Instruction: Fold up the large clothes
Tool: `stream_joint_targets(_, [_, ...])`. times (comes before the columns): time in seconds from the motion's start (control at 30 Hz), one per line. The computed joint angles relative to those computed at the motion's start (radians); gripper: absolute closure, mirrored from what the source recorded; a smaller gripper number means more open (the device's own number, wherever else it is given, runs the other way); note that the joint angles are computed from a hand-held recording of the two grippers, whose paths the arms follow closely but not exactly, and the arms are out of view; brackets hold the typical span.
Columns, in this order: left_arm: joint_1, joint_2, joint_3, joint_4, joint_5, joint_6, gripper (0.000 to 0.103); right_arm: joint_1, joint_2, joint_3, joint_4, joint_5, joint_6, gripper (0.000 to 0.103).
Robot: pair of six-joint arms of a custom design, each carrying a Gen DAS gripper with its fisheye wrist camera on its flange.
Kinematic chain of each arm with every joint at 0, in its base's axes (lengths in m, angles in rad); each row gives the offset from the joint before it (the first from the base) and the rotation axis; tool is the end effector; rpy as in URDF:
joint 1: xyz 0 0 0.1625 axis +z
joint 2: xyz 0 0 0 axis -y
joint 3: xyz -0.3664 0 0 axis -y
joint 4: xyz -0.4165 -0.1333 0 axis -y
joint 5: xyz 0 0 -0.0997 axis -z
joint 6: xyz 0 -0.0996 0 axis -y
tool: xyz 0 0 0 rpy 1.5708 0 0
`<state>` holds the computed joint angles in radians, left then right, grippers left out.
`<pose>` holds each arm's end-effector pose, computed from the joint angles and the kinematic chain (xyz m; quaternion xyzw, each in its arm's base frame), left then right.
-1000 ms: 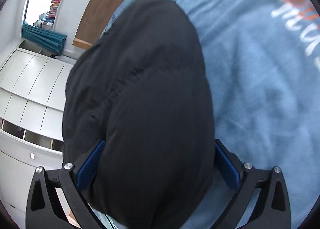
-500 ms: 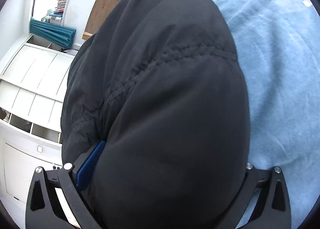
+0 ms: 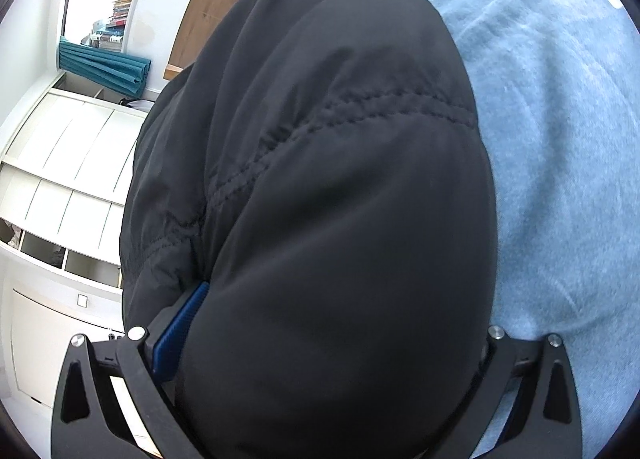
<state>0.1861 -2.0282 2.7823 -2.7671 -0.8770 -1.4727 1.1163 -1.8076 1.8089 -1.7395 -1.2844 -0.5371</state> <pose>-0.2236 -0.2426 0.1795 0.1148 -0.9134 0.3576 0.1572 -0.0502 -0.4705 0.4405 -0.0526 0.9850 -0.1404 0.0857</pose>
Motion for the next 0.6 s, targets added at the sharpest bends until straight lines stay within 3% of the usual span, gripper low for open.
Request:
stream_joint_targets(0.2, [-0.055,0.065,-0.055,0.028,0.054,-0.013,0.045,0.019,-0.005,-0.007,0.038,0.020,-0.022,0.047])
stream_joint_targets(0.3, [-0.071,0.081,-0.095,0.060,0.067,0.007,0.054,0.062,-0.031,0.004,0.004,0.002,-0.036,0.066])
stream_joint_targets(0.43, [-0.105,0.105,-0.145,0.054,0.077,0.093,0.062,0.129,-0.075,0.022,-0.049,-0.019,-0.044,0.074])
stream_joint_targets(0.6, [-0.140,0.178,-0.244,0.065,0.073,0.176,0.064,0.210,-0.113,0.022,-0.087,-0.002,-0.049,0.078])
